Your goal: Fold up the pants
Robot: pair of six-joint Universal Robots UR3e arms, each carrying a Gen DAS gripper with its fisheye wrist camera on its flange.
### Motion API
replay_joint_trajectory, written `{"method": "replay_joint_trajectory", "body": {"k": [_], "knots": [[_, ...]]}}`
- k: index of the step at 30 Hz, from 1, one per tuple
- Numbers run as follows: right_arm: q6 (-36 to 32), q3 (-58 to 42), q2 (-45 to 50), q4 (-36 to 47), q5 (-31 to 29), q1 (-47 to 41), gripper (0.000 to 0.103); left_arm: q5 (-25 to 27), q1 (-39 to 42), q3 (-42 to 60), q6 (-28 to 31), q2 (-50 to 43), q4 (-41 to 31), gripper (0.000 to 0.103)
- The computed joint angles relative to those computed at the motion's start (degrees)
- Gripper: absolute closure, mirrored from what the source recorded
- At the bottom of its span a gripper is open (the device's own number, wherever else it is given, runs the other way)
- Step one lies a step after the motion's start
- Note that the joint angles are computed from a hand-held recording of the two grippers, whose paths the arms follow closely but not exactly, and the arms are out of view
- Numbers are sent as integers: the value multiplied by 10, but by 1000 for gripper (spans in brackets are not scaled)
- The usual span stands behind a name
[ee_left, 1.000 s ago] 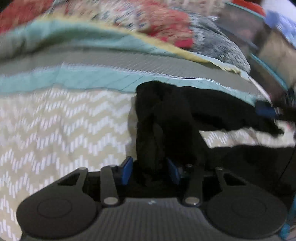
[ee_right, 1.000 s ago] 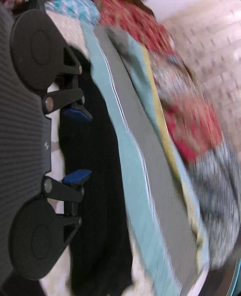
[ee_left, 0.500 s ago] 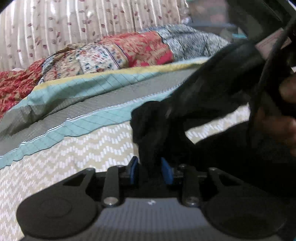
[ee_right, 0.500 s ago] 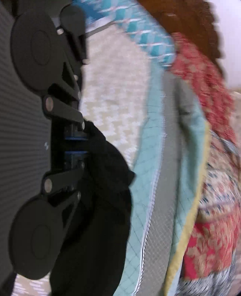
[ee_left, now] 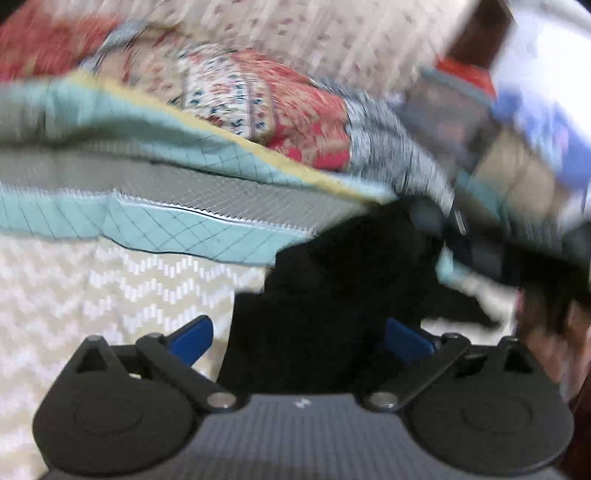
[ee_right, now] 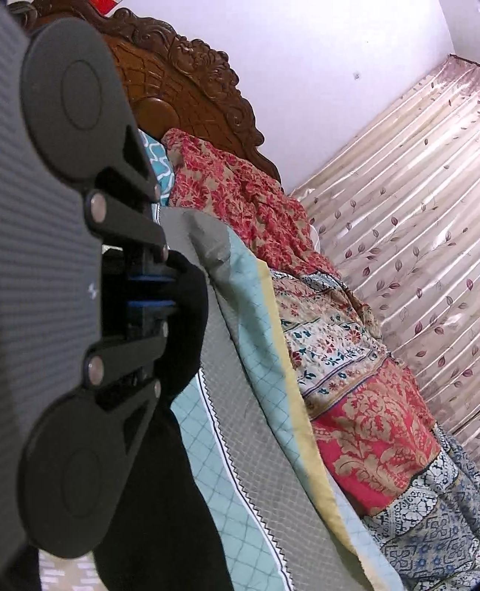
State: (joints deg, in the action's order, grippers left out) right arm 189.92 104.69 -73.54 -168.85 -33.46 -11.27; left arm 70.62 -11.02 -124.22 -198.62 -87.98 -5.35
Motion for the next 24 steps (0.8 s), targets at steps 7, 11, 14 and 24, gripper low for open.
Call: {"method": "replay_joint_trajectory", "body": {"k": [7,11,14,24], "knots": [[2,44,-26,1,70,-42,91,-210,142,-41,-37,-113,129,0],[7,88,-43,-14,133,-75,91,-346,169,-37,-63,-204,263,0],[54,138,-46,-89,173,-109,91,-400,155,-11,-52,-248,292,2],[105,144,-41,-100,132,-123,91,-304,119,-62,-22,-167,282,91]]}}
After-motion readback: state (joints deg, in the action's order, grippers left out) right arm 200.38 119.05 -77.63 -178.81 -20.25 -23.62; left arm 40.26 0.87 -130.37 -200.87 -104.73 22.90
